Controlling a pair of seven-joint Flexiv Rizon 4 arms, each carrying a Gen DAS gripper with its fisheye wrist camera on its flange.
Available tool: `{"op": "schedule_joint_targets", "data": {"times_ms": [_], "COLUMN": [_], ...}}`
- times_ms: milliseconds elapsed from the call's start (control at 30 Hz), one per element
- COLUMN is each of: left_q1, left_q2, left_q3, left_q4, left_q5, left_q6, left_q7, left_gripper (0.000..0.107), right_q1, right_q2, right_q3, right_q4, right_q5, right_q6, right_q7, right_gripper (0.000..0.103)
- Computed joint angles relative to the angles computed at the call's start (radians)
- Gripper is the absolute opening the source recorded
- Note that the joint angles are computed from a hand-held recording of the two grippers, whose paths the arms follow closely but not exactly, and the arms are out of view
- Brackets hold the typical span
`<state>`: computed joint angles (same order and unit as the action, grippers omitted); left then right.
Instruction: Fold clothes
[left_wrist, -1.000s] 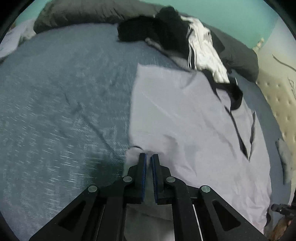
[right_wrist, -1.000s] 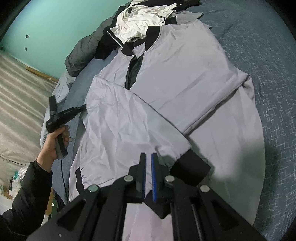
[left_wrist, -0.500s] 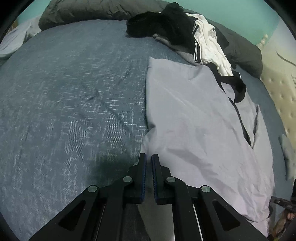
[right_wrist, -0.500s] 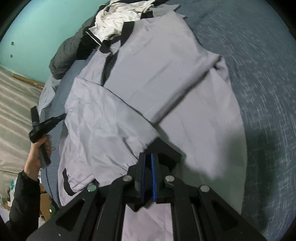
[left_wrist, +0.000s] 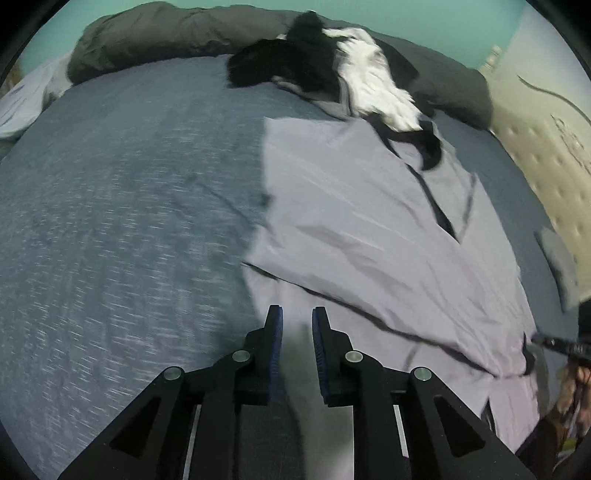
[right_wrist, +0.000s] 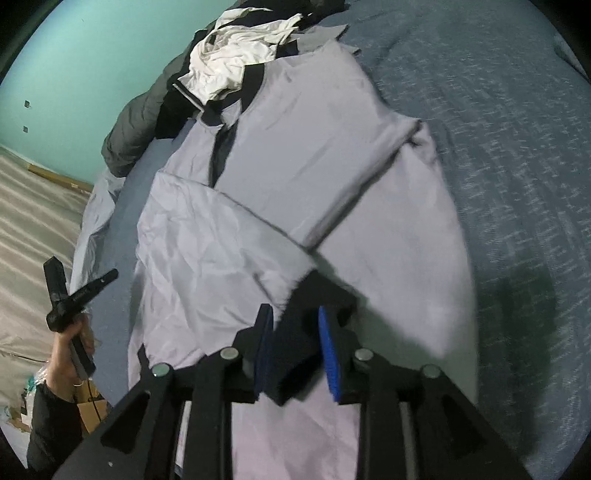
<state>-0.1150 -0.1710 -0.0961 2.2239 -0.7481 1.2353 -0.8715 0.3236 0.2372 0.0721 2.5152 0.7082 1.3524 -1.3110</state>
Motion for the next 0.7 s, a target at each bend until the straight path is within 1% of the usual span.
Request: {"op": "schedule_joint_targets", "data": {"times_ms": [100, 167, 233, 300, 367, 400, 433, 467, 567, 633, 667, 700], "left_q1": [-0.029, -0.054, -0.077, -0.096, -0.118, -0.123, -0.120, -0.114, -0.084, -0.077, -0.077, -0.081], "left_q2": [-0.012, -0.035, -0.060, -0.090, -0.127, -0.142, -0.152, -0.156, -0.151, -0.143, -0.139, -0.135], "left_q3": [-0.043, -0.070, -0.091, -0.091, -0.062, -0.052, -0.051, -0.056, -0.087, -0.096, -0.097, -0.095], "left_q4": [0.002, -0.010, -0.028, -0.054, -0.086, -0.098, -0.103, -0.103, -0.084, -0.076, -0.074, -0.072], "left_q5": [-0.061, -0.092, -0.107, -0.062, 0.063, 0.113, 0.142, 0.157, 0.138, 0.131, 0.133, 0.143], "left_q6": [0.001, 0.009, 0.014, 0.005, -0.022, -0.037, -0.046, -0.051, -0.045, -0.039, -0.034, -0.030], "left_q7": [0.034, 0.052, 0.060, 0.032, -0.047, -0.078, -0.096, -0.104, -0.081, -0.073, -0.072, -0.073], "left_gripper": [0.018, 0.018, 0.018, 0.018, 0.018, 0.018, 0.018, 0.018, 0.018, 0.018, 0.018, 0.018], "right_q1": [0.040, 0.042, 0.032, 0.008, -0.011, -0.019, -0.026, -0.033, -0.049, -0.055, -0.056, -0.050], "right_q2": [-0.025, -0.059, -0.098, -0.127, -0.146, -0.150, -0.149, -0.143, -0.114, -0.087, -0.074, -0.071], "right_q3": [-0.008, 0.012, 0.039, 0.070, 0.088, 0.092, 0.094, 0.094, 0.093, 0.097, 0.098, 0.094], "right_q4": [-0.036, -0.058, -0.074, -0.070, -0.064, -0.060, -0.056, -0.048, -0.036, -0.031, -0.028, -0.031], "right_q5": [0.046, 0.030, -0.016, -0.115, -0.202, -0.231, -0.248, -0.259, -0.269, -0.283, -0.292, -0.283], "right_q6": [0.005, 0.009, 0.010, -0.006, -0.037, -0.060, -0.081, -0.102, -0.147, -0.139, -0.132, -0.113], "right_q7": [-0.053, -0.056, -0.037, 0.016, 0.059, 0.072, 0.080, 0.082, 0.086, 0.111, 0.125, 0.117], "right_gripper": [0.026, 0.026, 0.025, 0.022, 0.015, 0.013, 0.008, 0.004, 0.003, 0.003, 0.004, 0.005]}}
